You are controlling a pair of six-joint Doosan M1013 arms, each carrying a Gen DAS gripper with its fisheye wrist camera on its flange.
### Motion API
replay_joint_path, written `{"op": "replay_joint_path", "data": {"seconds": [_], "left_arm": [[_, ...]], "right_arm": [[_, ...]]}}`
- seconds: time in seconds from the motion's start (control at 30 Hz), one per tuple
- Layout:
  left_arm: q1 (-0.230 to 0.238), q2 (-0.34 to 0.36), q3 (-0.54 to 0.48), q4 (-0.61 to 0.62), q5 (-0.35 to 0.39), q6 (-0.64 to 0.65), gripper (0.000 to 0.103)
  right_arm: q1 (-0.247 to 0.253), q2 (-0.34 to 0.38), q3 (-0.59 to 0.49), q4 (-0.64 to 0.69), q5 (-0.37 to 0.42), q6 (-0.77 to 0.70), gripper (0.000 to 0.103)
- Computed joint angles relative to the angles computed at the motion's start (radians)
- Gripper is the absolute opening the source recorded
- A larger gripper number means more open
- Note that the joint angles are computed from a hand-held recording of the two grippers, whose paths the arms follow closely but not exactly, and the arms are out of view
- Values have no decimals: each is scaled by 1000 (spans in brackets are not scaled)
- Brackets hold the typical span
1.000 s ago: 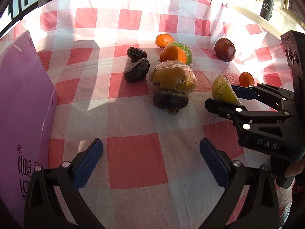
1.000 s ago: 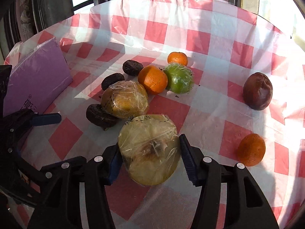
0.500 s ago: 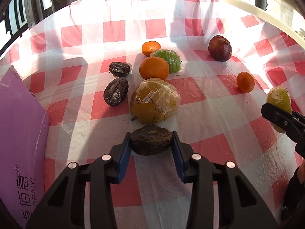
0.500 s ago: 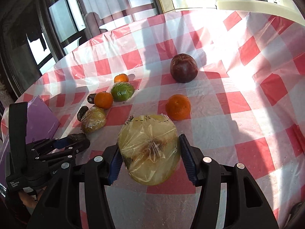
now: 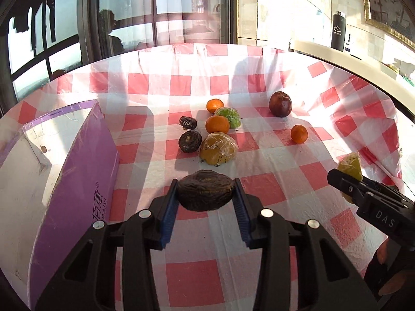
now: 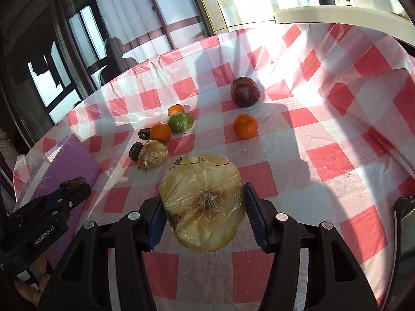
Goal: Organize fruits
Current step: 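Carry both fruits over the white box and open both tools to drop them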
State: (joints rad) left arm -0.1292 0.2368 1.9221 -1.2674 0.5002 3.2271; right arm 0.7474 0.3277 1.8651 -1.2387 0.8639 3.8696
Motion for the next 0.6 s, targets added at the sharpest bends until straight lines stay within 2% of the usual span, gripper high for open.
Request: {"op": "replay_joint_path", "data": {"seconds": [0.2,0.3,0.47,0.6], "left_arm": [[100,-71,26,-224,83,164,40],[146,-84,23,-281,87,196,40],[210,-76,-7,-297,74,180,41],[242,-61,-28,-311,46,188,41]], "right_arm": [[68,26,-103,-22,81,-120,54],[91,51,-170,-47,97,-199,54],[114,104,-278,-77,97,-301,54],[116,144,-356,-54,65,-401,54]]}}
